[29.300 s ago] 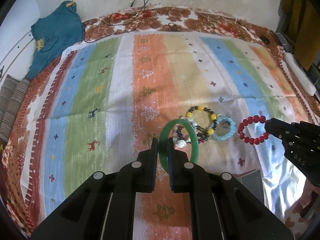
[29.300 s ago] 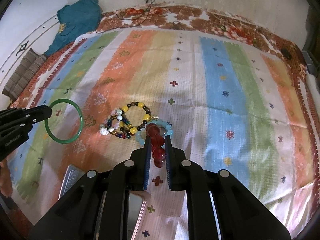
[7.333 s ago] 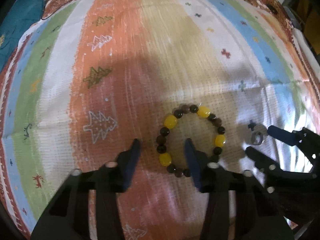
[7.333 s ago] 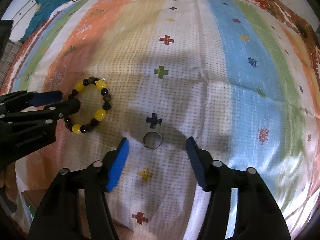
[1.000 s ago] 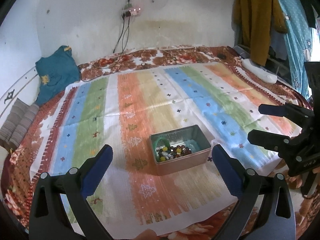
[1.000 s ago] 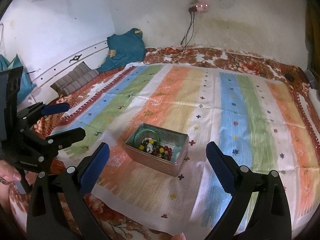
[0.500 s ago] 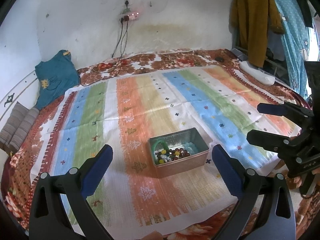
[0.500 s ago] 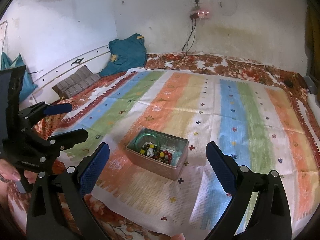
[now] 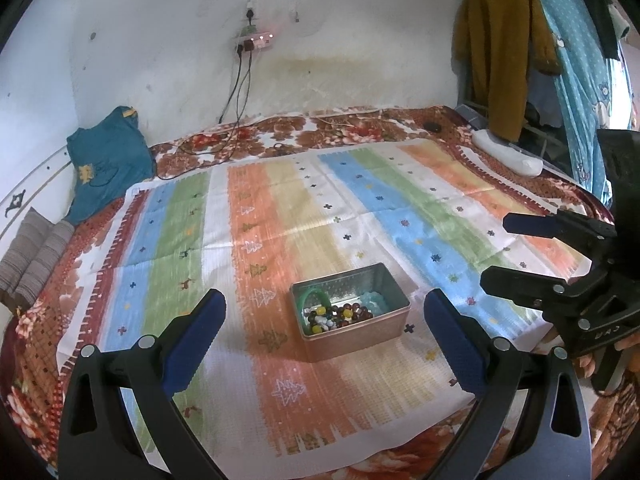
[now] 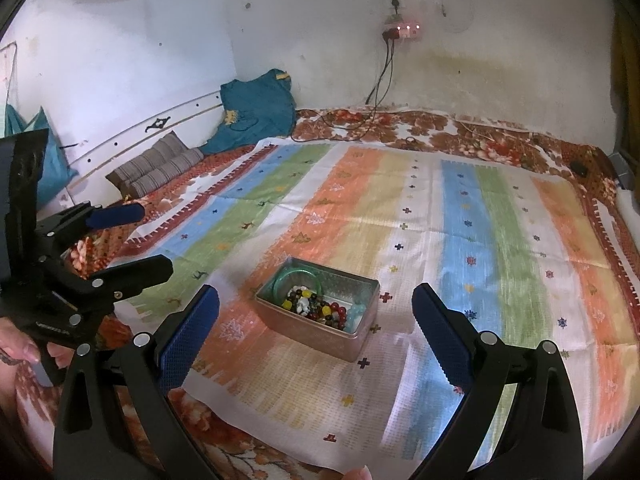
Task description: Organize jewelry
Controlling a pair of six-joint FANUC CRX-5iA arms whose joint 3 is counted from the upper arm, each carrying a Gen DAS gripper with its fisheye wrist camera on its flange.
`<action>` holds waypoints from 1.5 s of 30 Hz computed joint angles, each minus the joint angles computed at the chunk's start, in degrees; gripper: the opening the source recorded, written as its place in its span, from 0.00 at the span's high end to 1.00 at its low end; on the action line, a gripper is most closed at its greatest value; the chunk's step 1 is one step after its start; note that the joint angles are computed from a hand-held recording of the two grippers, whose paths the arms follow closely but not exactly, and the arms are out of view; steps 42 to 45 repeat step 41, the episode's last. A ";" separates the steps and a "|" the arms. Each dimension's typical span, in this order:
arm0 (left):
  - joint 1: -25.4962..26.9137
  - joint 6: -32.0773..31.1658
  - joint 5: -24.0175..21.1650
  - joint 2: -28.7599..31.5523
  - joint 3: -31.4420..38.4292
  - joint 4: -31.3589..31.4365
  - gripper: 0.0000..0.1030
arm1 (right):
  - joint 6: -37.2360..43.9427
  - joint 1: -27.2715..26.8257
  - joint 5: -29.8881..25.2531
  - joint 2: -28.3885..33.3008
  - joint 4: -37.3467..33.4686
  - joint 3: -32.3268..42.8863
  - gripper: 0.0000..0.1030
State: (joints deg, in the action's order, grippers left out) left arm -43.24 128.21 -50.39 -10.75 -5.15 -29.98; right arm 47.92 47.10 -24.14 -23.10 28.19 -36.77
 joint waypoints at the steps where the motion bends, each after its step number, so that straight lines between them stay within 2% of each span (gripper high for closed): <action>1: 0.08 0.02 0.00 0.09 0.05 0.09 0.05 | -1.37 -0.06 0.43 -0.22 1.34 -0.55 0.05; 3: 0.07 0.18 -0.05 -0.04 -0.07 0.00 0.05 | -5.08 -0.20 1.46 -0.85 5.08 -1.98 0.05; 7: 0.16 0.06 0.15 -0.05 -0.13 0.08 0.05 | -7.77 -0.05 1.98 -1.29 8.09 -3.00 0.05; 12: 0.35 -1.05 1.01 -0.21 -0.49 0.74 0.05 | -7.52 0.19 1.56 -1.09 7.69 -2.74 0.05; 15: -0.40 0.22 -0.21 0.43 0.41 -0.78 0.05 | -7.12 0.22 1.44 -1.04 7.19 -2.56 0.05; 21: -0.64 1.10 0.62 -0.07 0.08 -1.36 0.05 | -7.03 0.36 1.18 -0.83 6.62 -2.40 0.05; 30: -0.26 1.05 1.74 -0.70 -0.65 -1.03 0.05 | -10.92 0.42 1.61 -1.09 10.36 -3.74 0.05; 33: -1.88 3.69 1.64 -1.13 -0.45 -4.51 0.05 | -10.48 0.57 0.83 -0.82 9.64 -3.28 0.05; 45: -1.25 2.43 2.57 -1.26 -0.84 -3.44 0.05 | -12.56 0.04 2.28 -1.08 11.33 -4.04 0.05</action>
